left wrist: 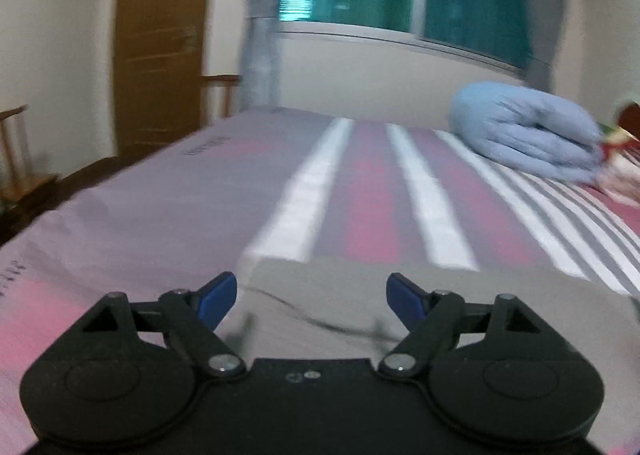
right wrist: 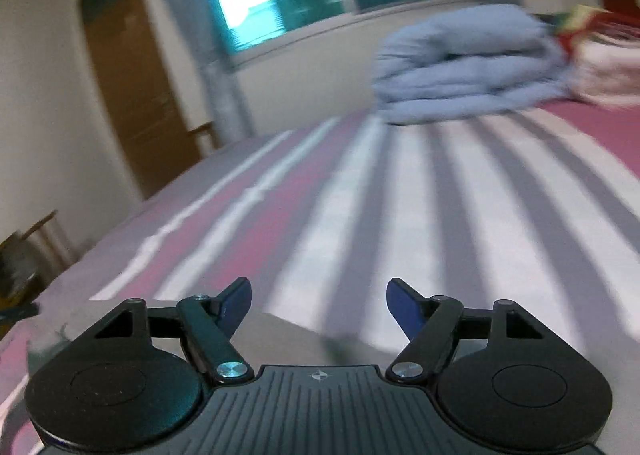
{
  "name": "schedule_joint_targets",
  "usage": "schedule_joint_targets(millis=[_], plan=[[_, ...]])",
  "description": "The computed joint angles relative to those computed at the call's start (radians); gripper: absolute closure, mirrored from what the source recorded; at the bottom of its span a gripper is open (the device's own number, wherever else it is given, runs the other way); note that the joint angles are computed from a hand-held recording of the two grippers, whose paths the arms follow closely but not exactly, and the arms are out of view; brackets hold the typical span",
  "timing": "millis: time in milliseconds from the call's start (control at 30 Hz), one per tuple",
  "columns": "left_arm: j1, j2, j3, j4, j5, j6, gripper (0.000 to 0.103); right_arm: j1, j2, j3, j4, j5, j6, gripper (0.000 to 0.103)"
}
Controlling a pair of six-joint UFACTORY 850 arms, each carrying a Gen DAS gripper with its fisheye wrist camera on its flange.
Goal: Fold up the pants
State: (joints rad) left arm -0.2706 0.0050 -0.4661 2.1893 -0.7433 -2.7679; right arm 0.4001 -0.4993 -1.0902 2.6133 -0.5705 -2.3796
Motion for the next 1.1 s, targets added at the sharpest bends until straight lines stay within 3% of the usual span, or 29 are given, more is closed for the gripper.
schedule_joint_targets(millis=[133,200,267,333,400,467,533,600,667,767,900,1100], plan=[[-0.081,-0.086,-0.029,-0.062,0.046,0.051,0.029,-0.042,0.058,0.105,0.001,-0.02,-0.046,0.029],[-0.095,-0.139,-0.026,-0.065,0.047,0.068,0.029,-0.049,0.051,0.086,-0.059,0.096,-0.048,0.029],[-0.095,-0.121,-0.003,-0.043,0.037,0.024,0.029,-0.061,0.006,0.043,-0.184,0.227,0.021,0.029],[-0.119,-0.078,0.0,-0.141,0.023,0.093,0.036,-0.088,0.046,0.081,-0.154,0.194,0.027,0.029],[-0.158,-0.03,0.034,-0.118,-0.038,0.033,0.027,-0.126,0.114,0.167,-0.018,0.07,-0.075,0.029],[-0.171,-0.029,0.026,-0.144,-0.007,0.036,0.018,-0.154,0.165,0.244,0.087,-0.011,-0.176,0.029],[-0.16,-0.087,-0.028,-0.264,0.096,0.147,0.018,-0.169,0.165,0.25,0.144,0.074,-0.237,0.029],[-0.184,-0.072,-0.03,-0.307,0.068,0.118,0.017,-0.205,0.125,0.23,0.045,0.159,-0.131,0.029],[-0.204,-0.059,-0.016,-0.233,0.05,0.009,0.012,-0.249,0.184,0.288,0.036,0.08,-0.055,0.029],[-0.222,-0.117,-0.045,-0.289,0.063,0.028,0.006,-0.347,0.261,0.41,0.097,-0.114,0.047,0.029],[-0.182,-0.121,-0.038,-0.214,0.106,-0.07,0.005,-0.486,0.28,0.496,0.09,-0.198,0.346,0.029],[-0.199,-0.135,-0.012,-0.172,0.051,-0.124,0.006,-0.581,0.259,0.497,-0.027,-0.268,0.556,0.03]])
